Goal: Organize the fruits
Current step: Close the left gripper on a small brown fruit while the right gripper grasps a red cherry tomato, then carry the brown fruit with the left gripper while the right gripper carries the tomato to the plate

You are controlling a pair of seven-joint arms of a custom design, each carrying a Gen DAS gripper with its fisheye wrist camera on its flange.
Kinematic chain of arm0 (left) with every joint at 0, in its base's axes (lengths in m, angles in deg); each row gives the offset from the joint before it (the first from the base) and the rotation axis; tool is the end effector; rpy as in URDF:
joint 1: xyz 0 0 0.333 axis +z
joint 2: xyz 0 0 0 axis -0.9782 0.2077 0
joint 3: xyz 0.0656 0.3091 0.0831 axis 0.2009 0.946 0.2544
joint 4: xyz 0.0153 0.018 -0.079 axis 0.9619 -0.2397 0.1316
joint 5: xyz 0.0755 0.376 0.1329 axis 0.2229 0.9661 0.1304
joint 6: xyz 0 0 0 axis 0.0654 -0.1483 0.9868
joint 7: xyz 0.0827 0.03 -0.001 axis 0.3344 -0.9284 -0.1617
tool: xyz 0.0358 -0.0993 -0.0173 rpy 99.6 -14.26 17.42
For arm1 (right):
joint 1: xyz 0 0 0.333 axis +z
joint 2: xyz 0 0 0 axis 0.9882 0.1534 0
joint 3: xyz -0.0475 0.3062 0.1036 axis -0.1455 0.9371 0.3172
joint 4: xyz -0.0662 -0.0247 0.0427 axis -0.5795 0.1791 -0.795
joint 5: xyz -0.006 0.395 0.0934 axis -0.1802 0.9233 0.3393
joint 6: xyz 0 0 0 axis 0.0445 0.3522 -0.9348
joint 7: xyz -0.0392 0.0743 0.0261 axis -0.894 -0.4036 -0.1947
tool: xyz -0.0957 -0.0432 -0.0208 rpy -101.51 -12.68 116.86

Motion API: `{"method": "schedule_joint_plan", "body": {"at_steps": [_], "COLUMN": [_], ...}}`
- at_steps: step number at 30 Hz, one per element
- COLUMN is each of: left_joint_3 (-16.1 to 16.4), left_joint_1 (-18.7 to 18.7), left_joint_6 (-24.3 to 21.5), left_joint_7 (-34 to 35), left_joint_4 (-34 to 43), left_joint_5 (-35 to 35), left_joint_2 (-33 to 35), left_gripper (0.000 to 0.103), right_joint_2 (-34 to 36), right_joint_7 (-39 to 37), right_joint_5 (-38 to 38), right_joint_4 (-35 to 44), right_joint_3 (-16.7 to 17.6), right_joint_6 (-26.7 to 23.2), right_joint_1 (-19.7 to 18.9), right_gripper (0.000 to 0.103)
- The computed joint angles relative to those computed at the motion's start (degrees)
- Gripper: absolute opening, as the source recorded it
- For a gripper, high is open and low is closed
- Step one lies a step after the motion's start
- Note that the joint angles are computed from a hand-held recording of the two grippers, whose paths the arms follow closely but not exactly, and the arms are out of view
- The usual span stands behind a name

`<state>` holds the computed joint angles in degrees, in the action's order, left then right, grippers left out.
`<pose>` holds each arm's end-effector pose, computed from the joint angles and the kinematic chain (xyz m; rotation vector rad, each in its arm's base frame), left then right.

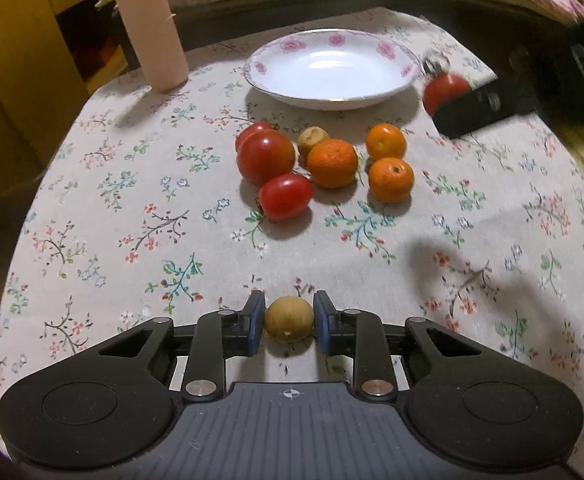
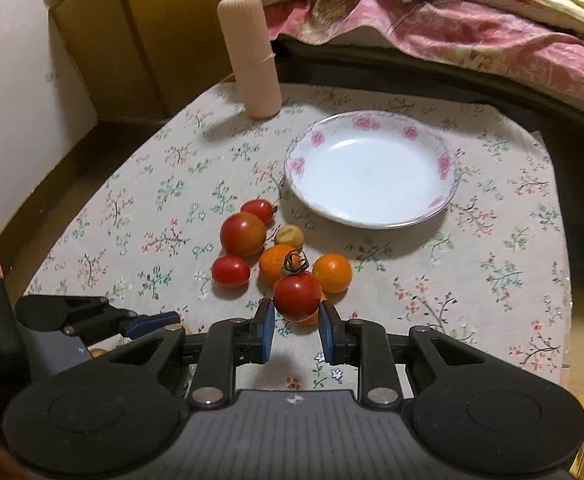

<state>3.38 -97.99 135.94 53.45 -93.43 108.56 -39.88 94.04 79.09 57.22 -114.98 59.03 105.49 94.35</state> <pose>0.6414 -0.3203 0.2749 -1.3187 2.3188 -0.5915 0.6372 0.1434 0.3217 -1.8129 1.7336 -0.4484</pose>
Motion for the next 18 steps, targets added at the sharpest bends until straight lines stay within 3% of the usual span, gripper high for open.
{"method": "schedule_joint_plan", "body": {"at_steps": [6, 13, 18], "left_joint_3": [-0.64, 0.5, -0.75], "left_joint_1": [1.1, 0.55, 1.14], "left_joint_6": [2.35, 3.07, 1.7], "left_joint_7": [0.47, -0.73, -0.11], "left_joint_4": [-1.05, -2.63, -1.65], "left_joint_5": [-0.84, -1.57, -2.22], "left_joint_2": [0.06, -0.95, -0.57], "left_gripper": [0.038, 0.044, 0.032], "right_joint_2": [-0.88, 1.0, 0.62], "right_joint_7": [1.48, 2.39, 1.37], "right_joint_5": [-0.03, -1.74, -1.6], "right_joint_4": [-0.94, 1.29, 0.56], "right_joint_3": [-1.59, -2.62, -1.17], "right_joint_6": [1.3, -1.84, -1.01], "right_joint_1": [1.19, 2.02, 0.99], "right_gripper": [0.027, 0.027, 0.027]}}
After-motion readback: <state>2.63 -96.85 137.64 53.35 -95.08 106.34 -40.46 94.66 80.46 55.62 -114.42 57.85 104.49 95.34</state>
